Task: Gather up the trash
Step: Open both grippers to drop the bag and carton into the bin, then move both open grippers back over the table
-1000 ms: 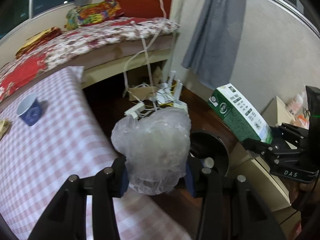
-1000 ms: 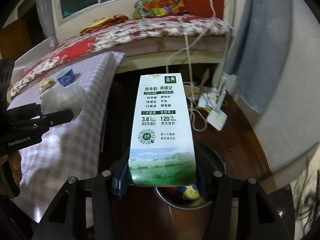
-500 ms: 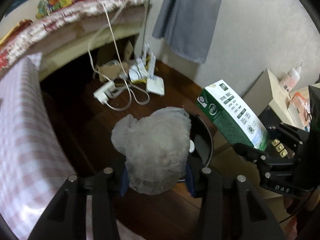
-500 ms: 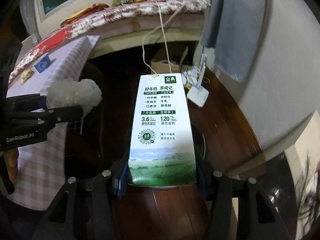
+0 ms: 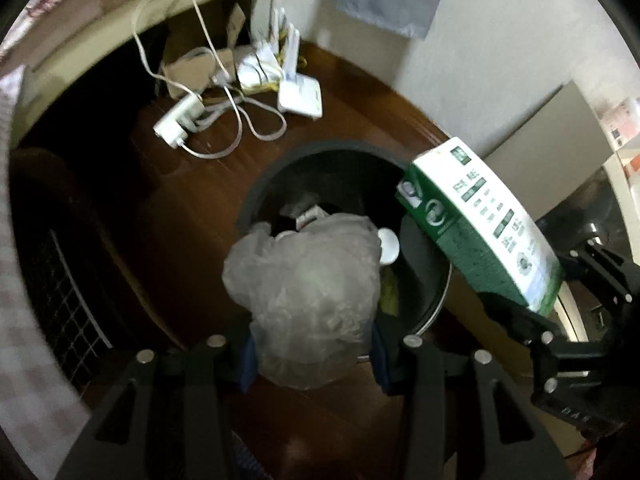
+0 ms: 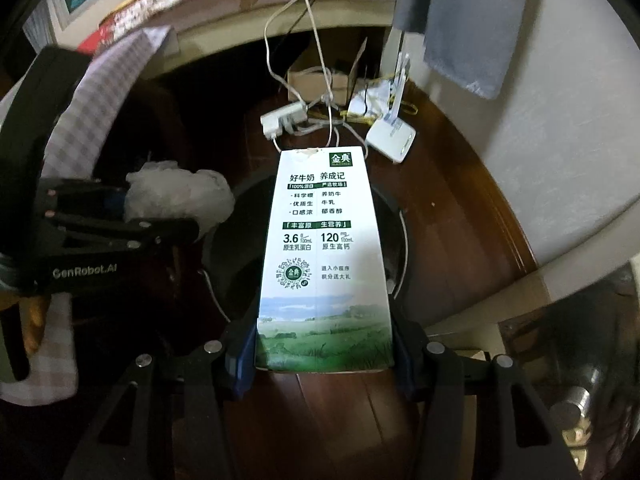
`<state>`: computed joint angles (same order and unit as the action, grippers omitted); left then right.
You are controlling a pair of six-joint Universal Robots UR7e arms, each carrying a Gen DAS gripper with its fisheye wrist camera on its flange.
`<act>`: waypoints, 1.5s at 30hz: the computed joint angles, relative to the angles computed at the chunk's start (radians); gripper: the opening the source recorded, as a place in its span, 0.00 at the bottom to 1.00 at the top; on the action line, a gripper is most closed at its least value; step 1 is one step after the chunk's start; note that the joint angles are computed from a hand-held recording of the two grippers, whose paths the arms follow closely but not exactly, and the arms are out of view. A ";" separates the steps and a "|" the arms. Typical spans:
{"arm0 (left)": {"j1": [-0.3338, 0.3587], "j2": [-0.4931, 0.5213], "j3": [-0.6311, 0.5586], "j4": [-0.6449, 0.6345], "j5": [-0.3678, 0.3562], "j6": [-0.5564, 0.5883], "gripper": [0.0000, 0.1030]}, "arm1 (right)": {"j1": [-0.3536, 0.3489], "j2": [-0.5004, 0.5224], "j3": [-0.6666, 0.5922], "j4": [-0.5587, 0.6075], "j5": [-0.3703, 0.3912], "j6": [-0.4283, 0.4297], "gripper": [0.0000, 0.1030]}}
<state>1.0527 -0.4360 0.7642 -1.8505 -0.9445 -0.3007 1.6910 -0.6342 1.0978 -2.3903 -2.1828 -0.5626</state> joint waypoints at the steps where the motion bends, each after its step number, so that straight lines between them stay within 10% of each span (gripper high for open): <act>1: 0.007 0.023 -0.042 0.045 -0.009 -0.010 0.45 | -0.003 0.012 -0.011 0.010 -0.011 -0.003 0.55; 10: 0.055 0.148 -0.265 0.248 -0.087 -0.022 0.46 | -0.013 0.097 -0.102 0.101 -0.048 -0.076 0.56; 12: 0.064 0.166 -0.286 0.253 -0.108 -0.003 0.59 | -0.011 0.126 -0.093 -0.016 -0.095 -0.186 0.63; 13: 0.058 0.156 -0.255 0.233 -0.058 -0.012 0.78 | -0.013 0.135 -0.090 -0.050 -0.124 -0.203 0.82; 32: -0.013 -0.080 0.146 -0.061 0.088 -0.082 0.97 | -0.009 0.001 -0.026 0.014 -0.037 0.200 0.86; 45: -0.054 -0.165 0.263 -0.193 0.121 -0.074 0.97 | 0.023 -0.037 0.010 -0.010 -0.019 0.232 0.86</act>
